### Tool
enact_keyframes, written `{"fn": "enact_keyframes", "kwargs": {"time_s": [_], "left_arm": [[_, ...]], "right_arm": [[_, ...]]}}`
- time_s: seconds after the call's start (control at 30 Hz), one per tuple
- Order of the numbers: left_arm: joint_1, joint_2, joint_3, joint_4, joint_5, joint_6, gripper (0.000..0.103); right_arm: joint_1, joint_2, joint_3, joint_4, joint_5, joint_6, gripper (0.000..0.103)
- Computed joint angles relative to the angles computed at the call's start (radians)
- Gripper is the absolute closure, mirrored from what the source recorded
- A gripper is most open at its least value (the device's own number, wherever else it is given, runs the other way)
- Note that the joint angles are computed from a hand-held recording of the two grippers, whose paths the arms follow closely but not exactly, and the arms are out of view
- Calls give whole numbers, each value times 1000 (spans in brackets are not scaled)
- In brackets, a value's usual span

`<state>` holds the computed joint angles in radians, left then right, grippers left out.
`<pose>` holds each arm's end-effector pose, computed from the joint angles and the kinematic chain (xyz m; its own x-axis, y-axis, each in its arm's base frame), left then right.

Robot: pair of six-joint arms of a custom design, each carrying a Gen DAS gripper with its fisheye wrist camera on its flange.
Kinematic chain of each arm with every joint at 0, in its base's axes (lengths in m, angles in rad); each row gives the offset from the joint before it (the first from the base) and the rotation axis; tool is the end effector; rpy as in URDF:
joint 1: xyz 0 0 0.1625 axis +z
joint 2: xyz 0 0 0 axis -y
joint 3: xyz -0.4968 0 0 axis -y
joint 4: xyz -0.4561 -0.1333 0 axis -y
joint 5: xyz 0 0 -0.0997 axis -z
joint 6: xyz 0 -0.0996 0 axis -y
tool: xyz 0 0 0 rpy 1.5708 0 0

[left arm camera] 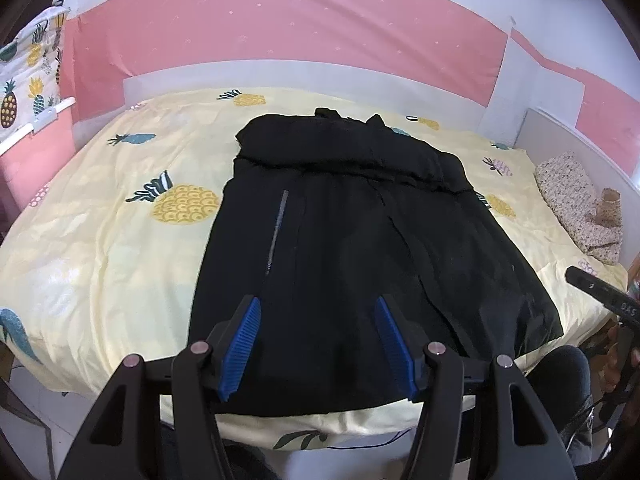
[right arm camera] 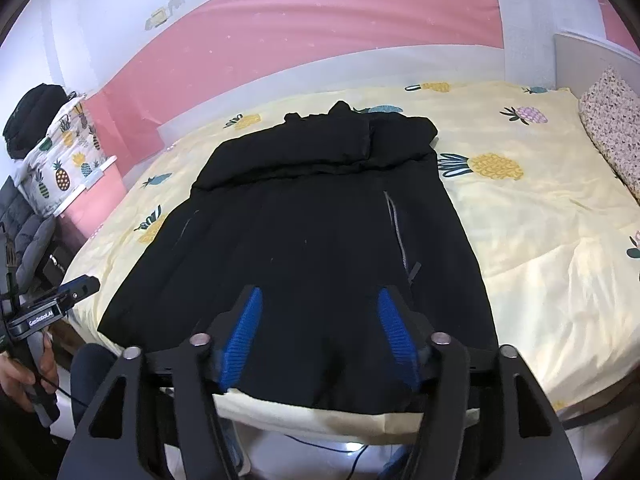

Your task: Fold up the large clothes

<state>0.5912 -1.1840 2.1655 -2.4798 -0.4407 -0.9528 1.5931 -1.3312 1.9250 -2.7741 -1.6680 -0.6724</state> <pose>-0.3216 -0.4849 0.1938 -0.7812 -0.2267 -0.5817 0.3304 0.6405 -0.6933 0.1378 -0.6315 0.3657 -0.7680 -0.4845 0.4188 -0.6348 0.6621 -0.3983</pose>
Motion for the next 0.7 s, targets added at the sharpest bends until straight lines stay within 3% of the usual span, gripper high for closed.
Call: {"fn": "enact_keyframes", "kwargs": {"time_s": [0.37, 0.7], "left_arm": [[-14, -22, 6, 83, 19, -68, 41], [22, -42, 12, 105, 11, -88, 37]], "right_arm": [[-15, -35, 22, -22, 4, -6, 39], [-37, -4, -14, -3, -34, 25, 39]]}}
